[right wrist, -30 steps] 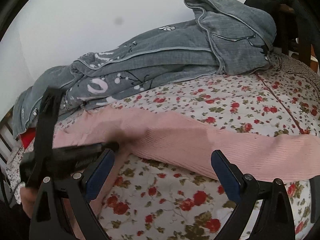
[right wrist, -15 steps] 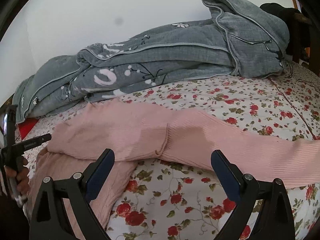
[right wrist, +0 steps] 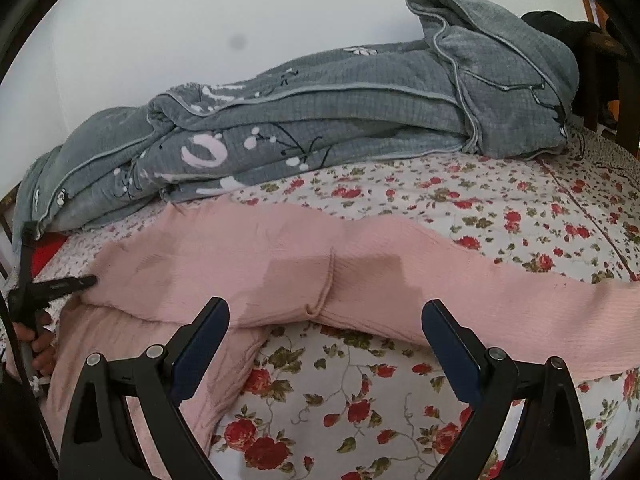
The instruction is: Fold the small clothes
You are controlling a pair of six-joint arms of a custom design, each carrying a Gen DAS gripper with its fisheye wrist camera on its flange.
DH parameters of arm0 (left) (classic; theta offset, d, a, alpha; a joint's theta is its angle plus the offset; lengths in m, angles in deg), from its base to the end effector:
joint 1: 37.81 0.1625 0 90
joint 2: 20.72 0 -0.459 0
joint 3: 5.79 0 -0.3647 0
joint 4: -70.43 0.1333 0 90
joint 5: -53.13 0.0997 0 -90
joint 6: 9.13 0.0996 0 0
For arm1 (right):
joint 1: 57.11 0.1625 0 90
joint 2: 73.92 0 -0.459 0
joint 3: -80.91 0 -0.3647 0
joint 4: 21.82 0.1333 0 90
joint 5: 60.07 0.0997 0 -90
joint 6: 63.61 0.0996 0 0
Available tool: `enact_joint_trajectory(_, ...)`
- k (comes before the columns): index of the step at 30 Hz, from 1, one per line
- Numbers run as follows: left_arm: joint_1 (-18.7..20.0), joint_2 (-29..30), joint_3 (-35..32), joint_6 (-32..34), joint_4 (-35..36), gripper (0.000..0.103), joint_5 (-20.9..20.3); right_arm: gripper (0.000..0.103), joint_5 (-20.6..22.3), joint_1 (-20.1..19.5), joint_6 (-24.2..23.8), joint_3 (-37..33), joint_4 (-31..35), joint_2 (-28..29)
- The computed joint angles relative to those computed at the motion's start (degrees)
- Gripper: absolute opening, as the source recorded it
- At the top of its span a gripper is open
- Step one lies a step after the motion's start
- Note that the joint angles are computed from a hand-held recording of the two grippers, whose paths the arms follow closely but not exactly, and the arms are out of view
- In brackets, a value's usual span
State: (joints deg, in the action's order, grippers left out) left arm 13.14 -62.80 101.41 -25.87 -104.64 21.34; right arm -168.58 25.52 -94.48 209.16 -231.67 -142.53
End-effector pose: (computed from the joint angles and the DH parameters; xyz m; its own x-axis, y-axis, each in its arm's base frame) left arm -0.2123 -0.6077 0.1240 -0.7373 -0.1081 -0.6668 0.3966 0.7298 -0.5569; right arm 0.0389 -0.4923 0.3148 -0.8096 0.0861 0.5807 -0.4097 0.6255 -0.6640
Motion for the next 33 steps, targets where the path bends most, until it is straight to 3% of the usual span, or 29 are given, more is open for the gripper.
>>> enact_joint_trajectory(2, -0.19, 0.56, -0.78, -2.37, 5.09, 0.007, 6.43, 0.096, -0.28, 0.09, -0.2, 0.2, -0.84, 0.21)
enact_joint_trajectory(7, -0.91, -0.07, 1.11, 5.76, -8.18, 0.008, 0.61, 0.096, 0.07, 0.16, -0.38, 0.54, -1.7, 0.2)
enact_joint_trajectory(8, -0.83, -0.01, 0.94, 6.87, -9.43, 0.019, -0.96, 0.096, 0.31, 0.01, -0.29, 0.65, -2.14, 0.25)
enact_joint_trajectory(9, -0.55, -0.14, 0.39, 6.95, -8.64, 0.044, -2.63, 0.096, 0.26, -0.1, 0.08, 0.68, -2.27, 0.25)
enact_joint_trajectory(11, 0.51, 0.28, -1.11, 5.59, -5.4, 0.065, -4.69, 0.096, 0.3, -0.26, 0.72, 0.58, -1.6, 0.02)
enact_joint_trajectory(14, 1.82, 0.75, -3.77, -0.74, 5.54, 0.062, -5.0, 0.096, 0.37, -0.33, 1.43, 0.37, -0.84, -0.24)
enact_joint_trajectory(16, 2.54, 0.64, -3.68, -1.13, 5.28, 0.05, -7.39, 0.096, 0.46, -0.41, 1.57, 0.36, -0.72, -0.37)
enact_joint_trajectory(17, 2.57, 0.59, -3.36, -0.43, 3.76, 0.026, -8.25, 0.096, 0.46, -0.42, 1.57, 0.35, -0.69, -0.36)
enact_joint_trajectory(18, 2.61, 0.5, -3.02, 0.45, 2.11, 0.016, -9.22, 0.096, 0.64, -0.48, 1.51, 0.39, -0.76, -0.37)
enact_joint_trajectory(22, 1.62, 0.17, -1.16, 0.23, -2.38, 0.013, -5.76, 0.096, -0.54, -0.14, 1.88, -0.24, 0.83, -0.39)
enact_joint_trajectory(28, 1.61, 0.71, -2.66, -1.14, 2.25, 0.012, -2.4, 0.096, -0.57, -0.08, 1.48, 0.13, -0.34, -0.2)
enact_joint_trajectory(33, 0.29, 1.98, -3.19, -0.74, 4.33, 0.02, 2.5, 0.096, -0.82, 0.06, 0.83, 0.3, -1.09, 0.0)
